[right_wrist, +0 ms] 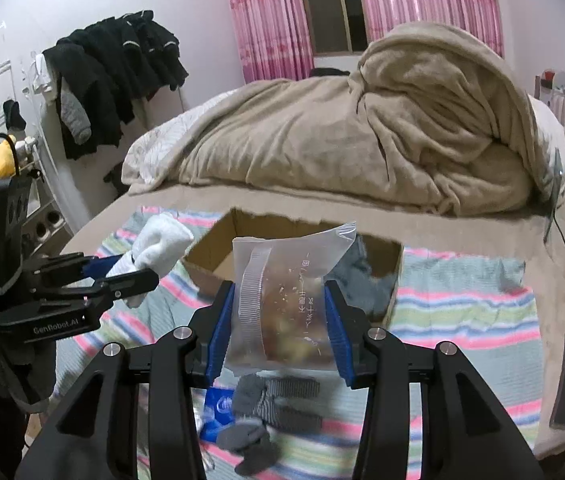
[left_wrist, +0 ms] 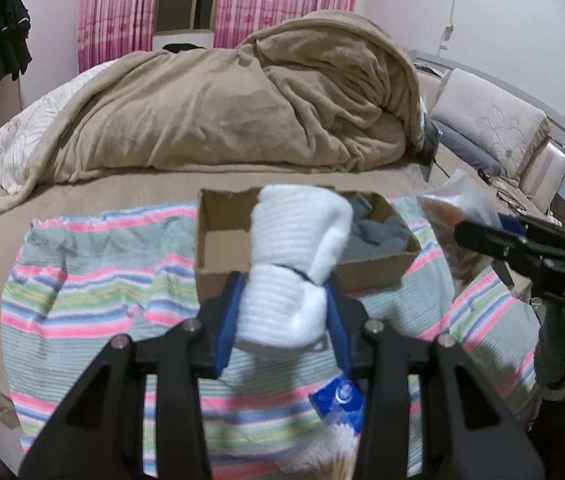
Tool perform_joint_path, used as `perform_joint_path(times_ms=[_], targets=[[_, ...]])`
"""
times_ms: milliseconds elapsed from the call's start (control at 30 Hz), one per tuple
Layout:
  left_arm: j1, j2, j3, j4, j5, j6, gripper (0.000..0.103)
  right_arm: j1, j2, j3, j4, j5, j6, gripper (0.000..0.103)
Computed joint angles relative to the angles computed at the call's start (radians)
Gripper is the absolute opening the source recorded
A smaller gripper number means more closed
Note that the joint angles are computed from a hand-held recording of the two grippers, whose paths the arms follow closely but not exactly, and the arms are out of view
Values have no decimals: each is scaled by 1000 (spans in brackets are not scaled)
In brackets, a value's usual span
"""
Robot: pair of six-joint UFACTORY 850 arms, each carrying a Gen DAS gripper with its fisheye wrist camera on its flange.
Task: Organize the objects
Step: 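Lower the sock and food bag into the box while both grippers open to release them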
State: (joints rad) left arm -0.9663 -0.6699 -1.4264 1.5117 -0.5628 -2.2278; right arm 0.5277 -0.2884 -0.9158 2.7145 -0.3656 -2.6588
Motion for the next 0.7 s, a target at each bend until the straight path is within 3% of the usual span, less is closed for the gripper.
perform_joint_path(times_ms=[333, 567, 700], targets=[[51, -7, -21, 29, 36, 4, 41, 0, -85, -126, -32, 47, 31, 46], [103, -33, -36, 79, 106, -48, 41, -4, -180, -225, -16, 103, 15, 46], [120, -89, -96, 9, 107, 53, 41, -24, -253, -297, -239, 97, 258, 46]])
